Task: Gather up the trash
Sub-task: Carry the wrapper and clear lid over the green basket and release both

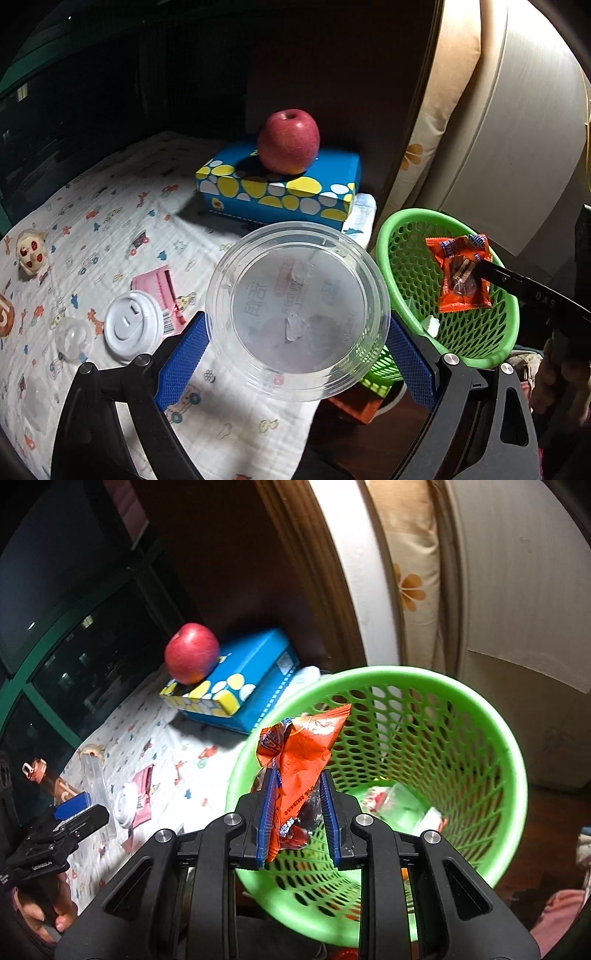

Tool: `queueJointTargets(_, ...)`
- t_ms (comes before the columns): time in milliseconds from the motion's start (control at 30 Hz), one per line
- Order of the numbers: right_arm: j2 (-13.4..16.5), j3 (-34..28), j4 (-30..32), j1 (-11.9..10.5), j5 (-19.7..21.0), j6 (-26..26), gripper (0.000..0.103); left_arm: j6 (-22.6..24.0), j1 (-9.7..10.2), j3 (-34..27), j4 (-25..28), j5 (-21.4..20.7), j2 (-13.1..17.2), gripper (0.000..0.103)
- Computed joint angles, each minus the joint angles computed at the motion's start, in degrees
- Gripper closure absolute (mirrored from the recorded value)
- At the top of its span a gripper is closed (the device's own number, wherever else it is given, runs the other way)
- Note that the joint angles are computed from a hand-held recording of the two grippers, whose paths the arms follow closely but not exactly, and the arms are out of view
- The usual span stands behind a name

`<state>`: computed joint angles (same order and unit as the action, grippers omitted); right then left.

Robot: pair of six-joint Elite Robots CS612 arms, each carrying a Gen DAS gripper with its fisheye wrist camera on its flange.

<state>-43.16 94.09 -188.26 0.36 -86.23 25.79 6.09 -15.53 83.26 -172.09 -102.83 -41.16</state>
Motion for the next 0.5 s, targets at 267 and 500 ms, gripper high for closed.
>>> queueJointTargets(267, -0.70, 2.08, -0.26, -1.14, -1.06, 0.64, 0.070, 1.50, -1.81, -0.72, 1.18, -0.46, -0.03, 0.013)
queueJointTargets(500, -1.25, 3.58, -1.08, -1.93, -2.28, 0.75, 0.056, 1.78, -2.71, -1.68, 2.24, -1.16, 0.21, 0.013)
